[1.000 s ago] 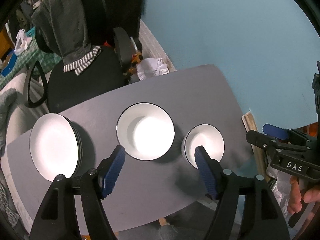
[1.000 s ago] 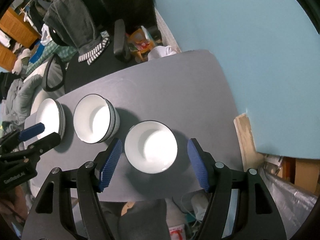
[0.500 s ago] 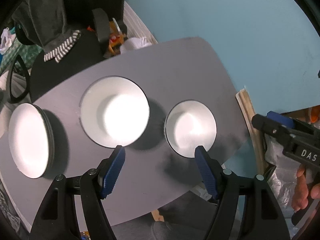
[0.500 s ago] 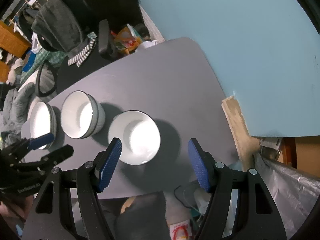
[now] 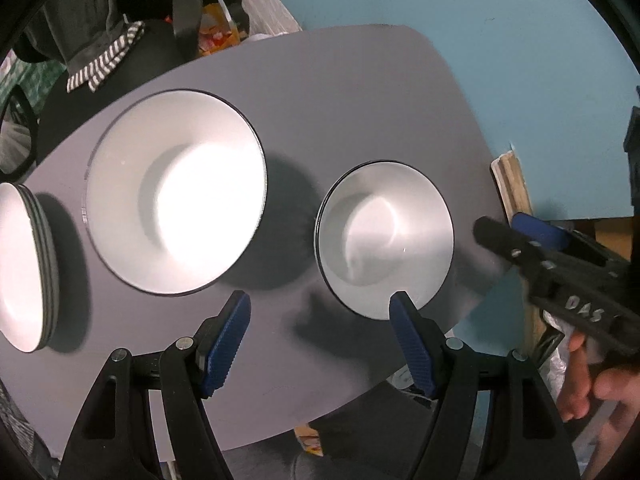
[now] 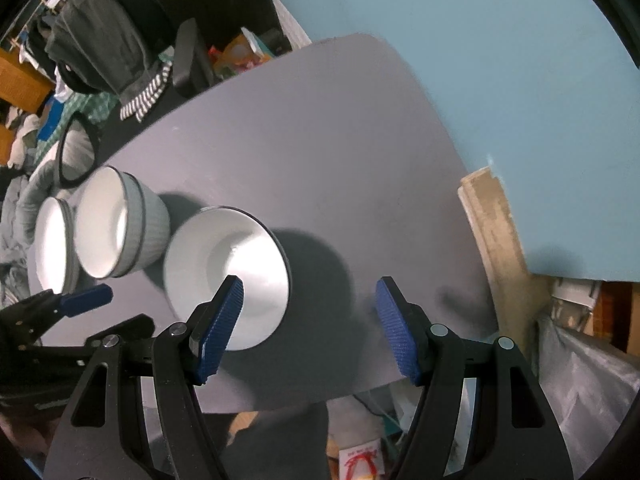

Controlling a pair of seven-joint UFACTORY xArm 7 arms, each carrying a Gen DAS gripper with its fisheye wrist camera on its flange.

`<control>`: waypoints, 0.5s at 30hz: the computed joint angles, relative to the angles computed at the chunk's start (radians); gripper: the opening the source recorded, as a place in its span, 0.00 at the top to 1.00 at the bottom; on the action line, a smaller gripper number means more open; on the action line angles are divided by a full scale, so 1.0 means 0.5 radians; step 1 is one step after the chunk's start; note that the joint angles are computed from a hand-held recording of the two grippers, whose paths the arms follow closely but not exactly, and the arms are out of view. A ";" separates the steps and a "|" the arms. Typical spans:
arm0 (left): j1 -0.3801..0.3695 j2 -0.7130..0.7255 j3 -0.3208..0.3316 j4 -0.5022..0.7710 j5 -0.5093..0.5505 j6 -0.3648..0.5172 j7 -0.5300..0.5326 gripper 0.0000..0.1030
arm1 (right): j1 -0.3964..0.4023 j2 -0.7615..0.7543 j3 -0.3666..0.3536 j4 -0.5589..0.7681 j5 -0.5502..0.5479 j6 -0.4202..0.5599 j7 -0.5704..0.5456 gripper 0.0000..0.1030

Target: Organize plates and bowls

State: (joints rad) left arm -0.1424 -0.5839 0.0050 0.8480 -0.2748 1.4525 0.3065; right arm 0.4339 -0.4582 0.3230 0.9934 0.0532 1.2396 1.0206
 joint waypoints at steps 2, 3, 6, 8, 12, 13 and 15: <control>-0.009 0.000 -0.003 -0.031 -0.025 -0.031 0.006 0.29 | 0.005 0.014 0.001 -0.033 -0.004 -0.032 -0.017 0.34; -0.012 -0.001 -0.004 -0.047 -0.036 -0.045 0.005 0.29 | 0.008 0.019 0.000 -0.049 -0.005 -0.046 -0.029 0.34; -0.017 -0.002 -0.005 -0.080 -0.062 -0.063 -0.011 0.29 | 0.019 0.037 -0.003 -0.097 -0.020 -0.091 -0.068 0.34; -0.021 0.009 -0.018 -0.093 -0.065 -0.074 -0.033 0.29 | 0.029 0.049 -0.011 -0.125 -0.014 -0.118 -0.100 0.34; -0.034 0.029 -0.036 -0.125 -0.078 -0.116 -0.072 0.29 | 0.051 0.025 -0.038 -0.206 0.041 -0.206 -0.152 0.34; -0.037 0.037 -0.039 -0.131 -0.078 -0.125 -0.080 0.29 | 0.054 0.025 -0.044 -0.222 0.059 -0.233 -0.162 0.34; -0.047 0.051 -0.046 -0.141 -0.077 -0.149 -0.087 0.29 | 0.058 0.027 -0.055 -0.249 0.089 -0.274 -0.182 0.34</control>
State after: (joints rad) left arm -0.1661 -0.5585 -0.0179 0.7775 -0.3134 1.3781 0.2628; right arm 0.4631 -0.4445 0.2957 0.8688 0.0978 1.1027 0.9295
